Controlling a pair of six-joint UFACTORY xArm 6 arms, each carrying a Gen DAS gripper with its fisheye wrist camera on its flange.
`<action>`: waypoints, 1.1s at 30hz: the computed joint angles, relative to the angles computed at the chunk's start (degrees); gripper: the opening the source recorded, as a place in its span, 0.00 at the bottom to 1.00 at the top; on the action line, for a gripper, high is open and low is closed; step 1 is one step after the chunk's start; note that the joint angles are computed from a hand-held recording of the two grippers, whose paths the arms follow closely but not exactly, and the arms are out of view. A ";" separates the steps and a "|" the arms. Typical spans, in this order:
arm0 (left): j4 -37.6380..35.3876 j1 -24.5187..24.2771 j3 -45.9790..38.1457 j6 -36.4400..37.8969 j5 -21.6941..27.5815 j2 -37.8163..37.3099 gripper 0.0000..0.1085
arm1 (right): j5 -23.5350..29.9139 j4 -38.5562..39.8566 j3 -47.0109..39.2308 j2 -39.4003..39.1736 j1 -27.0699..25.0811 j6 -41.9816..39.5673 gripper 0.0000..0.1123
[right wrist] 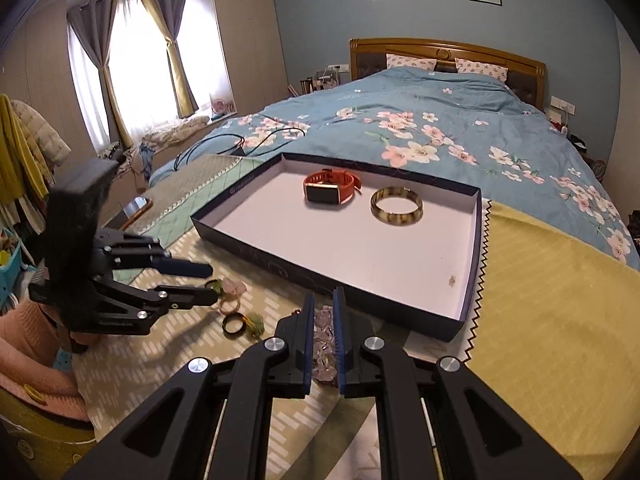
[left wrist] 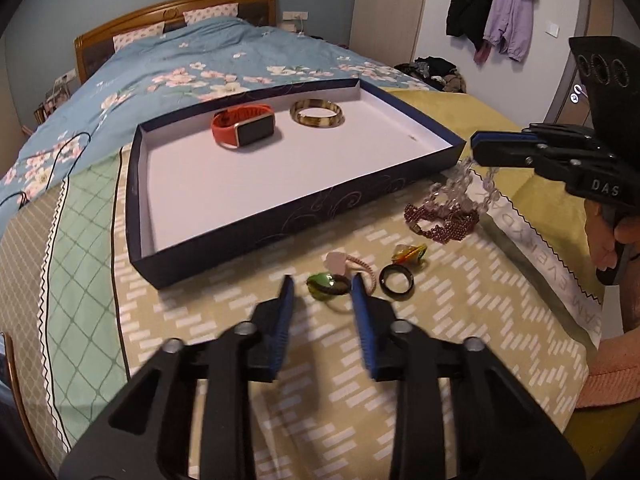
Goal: Organize jewelry
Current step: 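Grasp the pink ring with the left tool while the right tool grasps the clear crystal bracelet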
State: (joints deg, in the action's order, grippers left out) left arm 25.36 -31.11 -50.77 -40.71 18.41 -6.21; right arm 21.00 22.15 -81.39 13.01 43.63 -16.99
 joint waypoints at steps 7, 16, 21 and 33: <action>5.47 0.73 -0.16 -7.73 4.88 -1.31 0.15 | -1.08 6.07 -0.06 -0.72 0.07 -3.74 0.07; 1.07 -0.39 2.31 -3.71 -3.14 -3.18 0.25 | -1.03 8.70 -0.72 -0.83 -0.31 -4.67 0.07; -4.32 -1.38 -0.47 0.42 -2.20 1.00 0.25 | -0.75 9.07 -1.09 -0.32 -0.25 -4.57 0.07; -10.59 -0.03 -4.80 2.48 -2.68 6.47 0.10 | -0.63 10.13 -1.39 0.25 -0.20 -4.93 0.07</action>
